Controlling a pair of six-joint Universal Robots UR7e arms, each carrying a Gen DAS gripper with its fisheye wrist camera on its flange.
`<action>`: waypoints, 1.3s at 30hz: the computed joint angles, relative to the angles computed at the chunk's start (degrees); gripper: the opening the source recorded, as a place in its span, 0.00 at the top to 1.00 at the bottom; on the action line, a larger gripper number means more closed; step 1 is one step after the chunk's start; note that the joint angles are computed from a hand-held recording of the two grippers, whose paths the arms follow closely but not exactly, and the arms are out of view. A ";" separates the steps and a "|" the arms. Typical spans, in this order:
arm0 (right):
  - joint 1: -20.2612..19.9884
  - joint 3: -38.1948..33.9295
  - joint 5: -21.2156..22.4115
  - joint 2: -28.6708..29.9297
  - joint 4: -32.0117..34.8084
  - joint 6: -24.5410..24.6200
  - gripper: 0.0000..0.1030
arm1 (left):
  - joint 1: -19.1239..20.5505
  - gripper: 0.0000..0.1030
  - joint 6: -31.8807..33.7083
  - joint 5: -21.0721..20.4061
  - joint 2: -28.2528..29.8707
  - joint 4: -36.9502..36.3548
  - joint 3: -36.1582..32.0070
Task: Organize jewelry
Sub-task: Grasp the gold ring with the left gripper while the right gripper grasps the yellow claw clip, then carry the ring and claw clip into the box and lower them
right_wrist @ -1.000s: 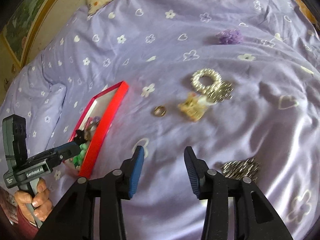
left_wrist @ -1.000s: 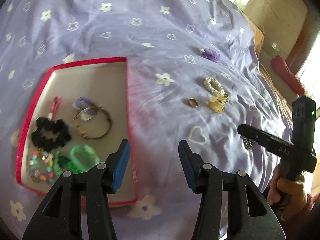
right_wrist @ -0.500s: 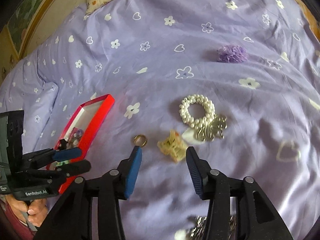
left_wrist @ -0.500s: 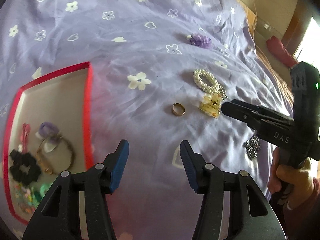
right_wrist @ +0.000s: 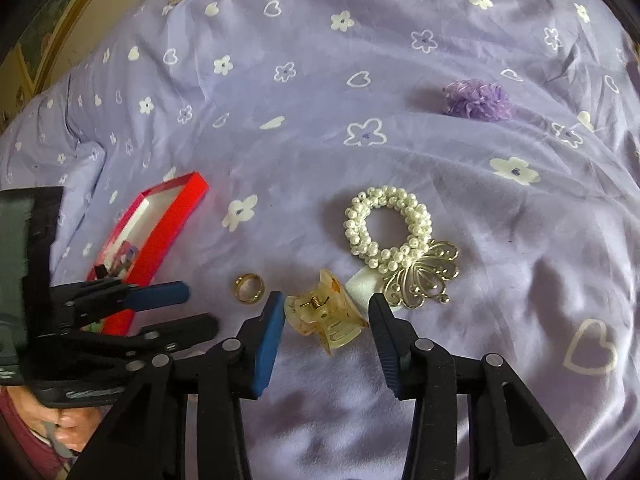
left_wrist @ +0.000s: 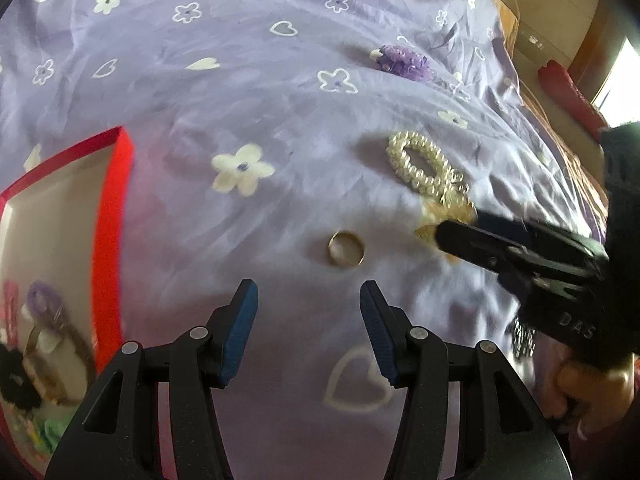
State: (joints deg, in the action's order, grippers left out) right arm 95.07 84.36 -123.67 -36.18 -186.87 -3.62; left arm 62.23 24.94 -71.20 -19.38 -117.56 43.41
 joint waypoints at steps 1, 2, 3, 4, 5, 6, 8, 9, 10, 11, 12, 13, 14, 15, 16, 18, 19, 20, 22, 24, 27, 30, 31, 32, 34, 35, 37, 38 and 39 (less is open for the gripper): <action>0.13 0.77 0.14 -0.49 -0.71 1.05 0.70 | -0.06 0.50 -0.03 -0.67 0.61 0.17 -0.78; 0.13 1.40 0.61 -0.82 -1.55 1.53 0.70 | -0.14 0.50 -0.05 -1.08 1.22 0.38 -1.52; 0.17 2.25 0.96 -1.21 -2.47 2.01 0.70 | -0.22 0.50 -0.06 -1.13 1.75 0.50 -2.09; 0.29 2.56 0.67 -1.37 -2.80 2.46 0.70 | -0.32 0.51 0.03 -0.99 2.28 0.23 -2.41; 0.36 3.07 0.54 -1.59 -3.36 2.87 0.70 | -0.40 0.56 0.20 -0.79 2.59 -0.02 -2.57; 0.41 3.67 0.67 -1.86 -4.04 3.36 0.70 | -0.50 0.63 0.57 -0.41 2.73 -0.68 -2.34; 0.43 4.87 1.13 -2.45 -5.44 4.28 0.70 | -0.56 0.78 1.50 -0.32 2.83 -1.98 -1.90; 0.42 5.35 1.37 -2.68 -6.04 4.61 0.70 | -0.48 0.80 1.49 -0.71 3.11 -1.60 -2.42; 0.45 5.99 1.69 -2.98 -6.81 5.18 0.70 | -0.34 0.80 1.28 -1.23 3.24 -1.23 -2.87; 0.47 6.37 1.88 -3.15 -7.27 5.55 0.70 | -0.25 0.80 1.14 -1.55 3.20 -1.03 -3.01; 0.50 6.63 2.05 -3.28 -7.58 5.89 0.70 | -0.19 0.80 0.92 -1.84 3.16 -0.89 -3.13; 0.49 6.95 2.29 -3.42 -7.93 6.24 0.70 | -0.12 0.80 0.50 -2.17 3.00 -0.68 -3.12; 0.53 7.37 2.51 -3.56 -8.34 6.62 0.70 | -0.03 0.80 0.08 -2.62 2.67 -0.53 -2.90; 0.62 7.71 2.68 -3.66 -8.65 6.88 0.70 | 0.00 0.80 -0.15 -2.99 2.16 -0.73 -2.24; 0.73 7.96 2.77 -3.73 -8.81 7.05 0.70 | 0.03 0.80 -0.29 -3.36 1.27 -1.23 -1.10; 1.00 8.28 2.88 -3.78 -8.98 7.24 0.70 | 0.05 0.80 -0.24 -3.83 -0.38 -2.40 1.21; 1.25 8.47 2.84 -3.74 -9.20 7.26 0.70 | 0.09 0.80 -0.16 -4.10 -1.37 -2.99 2.49; 1.49 8.60 2.86 -3.69 -9.32 7.36 0.70 | 0.13 0.80 -0.13 -4.35 -2.39 -3.55 3.76; 1.88 8.81 3.17 -3.61 -9.51 7.63 0.70 | 0.27 0.80 -0.28 -4.65 -4.02 -4.46 5.71; 2.45 8.76 3.19 -3.34 -9.44 7.68 0.70 | 0.53 0.80 -0.70 -5.12 -5.70 -4.70 7.32; 3.17 8.41 3.32 -2.73 -8.97 7.78 0.70 | 0.84 0.80 -0.64 -5.37 -8.39 -6.09 10.39; 3.84 7.96 3.46 -2.03 -8.48 8.02 0.70 | 1.12 0.80 -0.80 -5.42 -10.58 -7.16 12.66; 4.05 7.74 3.68 -1.77 -8.19 8.21 0.70 | 1.21 0.80 -0.80 -5.31 -11.42 -7.76 13.61; 4.23 7.53 3.76 -1.54 -8.01 8.26 0.70 | 1.31 0.80 -0.87 -5.24 -12.18 -8.25 14.43; 4.69 6.99 3.75 -1.00 -7.59 8.21 0.70 | 1.65 0.80 -1.31 -5.53 -13.51 -8.46 15.57; 4.99 6.52 3.81 -0.61 -7.21 8.16 0.70 | 1.81 0.80 -1.35 -5.62 -13.92 -8.60 15.92; 5.40 6.00 3.86 -0.12 -6.89 8.00 0.70 | 2.08 0.80 -1.49 -5.78 -15.07 -9.04 17.00; 5.70 5.53 3.93 0.25 -6.59 7.87 0.70 | 2.24 0.80 -1.58 -5.88 -15.66 -9.19 17.51; 5.86 5.30 3.95 0.47 -6.45 7.84 0.70 | 2.34 0.80 -1.62 -5.89 -16.19 -9.49 18.05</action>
